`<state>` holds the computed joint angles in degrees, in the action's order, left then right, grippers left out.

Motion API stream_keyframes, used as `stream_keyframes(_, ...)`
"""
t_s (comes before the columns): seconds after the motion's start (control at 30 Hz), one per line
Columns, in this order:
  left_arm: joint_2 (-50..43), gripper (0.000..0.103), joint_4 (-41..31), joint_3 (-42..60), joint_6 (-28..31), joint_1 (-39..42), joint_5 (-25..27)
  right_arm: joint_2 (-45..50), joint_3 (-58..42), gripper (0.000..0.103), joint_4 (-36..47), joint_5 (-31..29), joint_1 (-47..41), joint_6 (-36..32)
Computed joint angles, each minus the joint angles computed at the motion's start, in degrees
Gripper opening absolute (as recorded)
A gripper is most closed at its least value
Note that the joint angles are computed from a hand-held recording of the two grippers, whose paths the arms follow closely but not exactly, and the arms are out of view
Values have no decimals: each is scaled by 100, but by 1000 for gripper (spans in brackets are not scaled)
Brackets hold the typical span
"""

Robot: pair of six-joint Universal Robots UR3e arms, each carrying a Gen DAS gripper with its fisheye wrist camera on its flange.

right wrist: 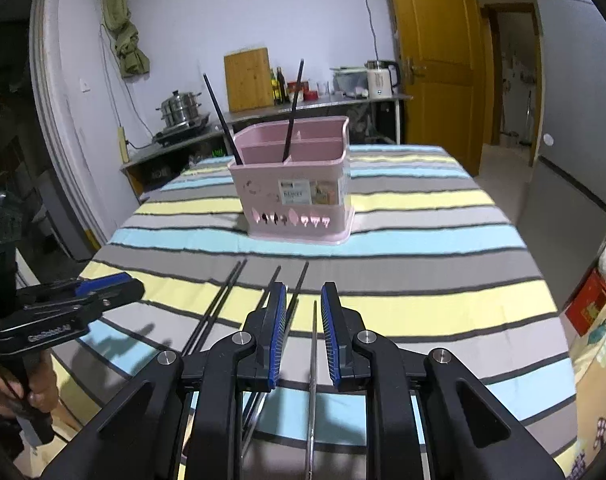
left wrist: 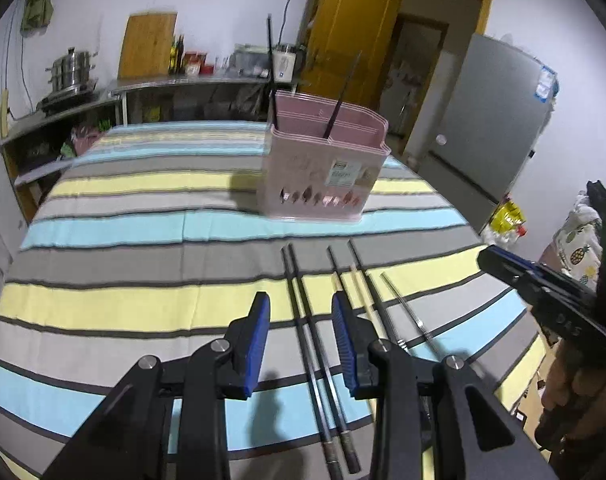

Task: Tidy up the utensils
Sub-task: 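Move both tools back down to the remaining chopsticks on the table, then close the left tool on a black chopstick while the right tool grasps another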

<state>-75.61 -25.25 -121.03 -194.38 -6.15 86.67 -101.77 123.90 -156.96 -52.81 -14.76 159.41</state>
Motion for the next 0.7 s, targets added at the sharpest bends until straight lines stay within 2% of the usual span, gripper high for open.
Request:
stream_keyframes(0.3, -815, 33, -17, 224, 64, 288, -387, 702, -333, 18, 33, -218, 306, 168)
stream_keyframes(0.7, -1806, 32, -247, 1035, 131, 359, -424, 1789, -1306, 18, 82, -556, 882, 459)
